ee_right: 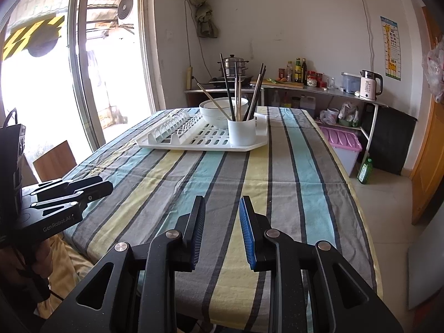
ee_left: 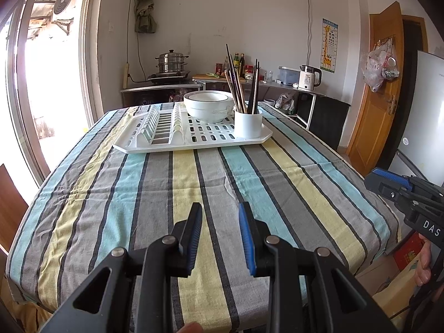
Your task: Organize utensils
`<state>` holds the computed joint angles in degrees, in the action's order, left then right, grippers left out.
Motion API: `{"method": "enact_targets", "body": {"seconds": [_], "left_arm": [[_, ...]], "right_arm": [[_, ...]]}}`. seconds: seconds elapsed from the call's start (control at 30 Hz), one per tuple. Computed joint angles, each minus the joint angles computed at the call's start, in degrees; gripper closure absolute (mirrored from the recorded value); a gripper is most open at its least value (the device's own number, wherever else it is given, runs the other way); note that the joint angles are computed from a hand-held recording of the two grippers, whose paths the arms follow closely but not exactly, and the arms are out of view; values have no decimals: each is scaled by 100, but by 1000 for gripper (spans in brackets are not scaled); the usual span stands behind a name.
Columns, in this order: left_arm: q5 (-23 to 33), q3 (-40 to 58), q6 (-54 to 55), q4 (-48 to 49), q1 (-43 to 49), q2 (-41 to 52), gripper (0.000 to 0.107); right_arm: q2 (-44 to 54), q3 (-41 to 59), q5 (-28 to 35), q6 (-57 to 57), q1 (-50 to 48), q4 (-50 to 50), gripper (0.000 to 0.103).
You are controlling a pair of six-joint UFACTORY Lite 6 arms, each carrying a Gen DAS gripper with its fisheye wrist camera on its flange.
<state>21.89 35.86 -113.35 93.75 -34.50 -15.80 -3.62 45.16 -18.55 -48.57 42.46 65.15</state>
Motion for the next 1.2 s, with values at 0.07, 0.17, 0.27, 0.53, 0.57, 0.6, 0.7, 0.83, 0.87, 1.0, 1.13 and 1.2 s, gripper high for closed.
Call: {"method": "enact_targets", "body": {"seconds": [0.07,0.17,0.27,0.53,0.57,0.6,0.7,0.83,0.87,1.0,1.13,1.2], "left_arm": [[6,13,-1,3,-7,32,78],[8,36,7,3,-23,66,78],[-12,84,11,-9,-38,129,78],[-7,98,-31,28,-76,177,78],[-7,98,-31,28,-76,177,78],[-7,98,-31,28,-76,177,78],[-4,90,-26,22,-80,169,78],[-5,93,-28,27,-78,175,78],[-5,93,-28,27,-78,175,78],[6,78,-31,32,-98,164,78],[57,89,1,-9,-151,182,78],[81,111,17,-36,-176,200,78]], "right_arm": [[25,25,6,-19,2,14,77],[59,60,14,-62,3,46,77],[99,87,12,-95,13,81,77],[158,157,3,-191,50,167,77],[152,154,22,-177,42,152,77],[152,154,22,-177,42,152,77],[150,157,23,-207,47,180,77],[149,153,20,-209,56,191,77],[155,151,14,-208,63,198,77],[175,150,17,-175,67,171,77],[183,151,0,-170,74,163,77],[178,150,10,-166,73,164,77]]}}
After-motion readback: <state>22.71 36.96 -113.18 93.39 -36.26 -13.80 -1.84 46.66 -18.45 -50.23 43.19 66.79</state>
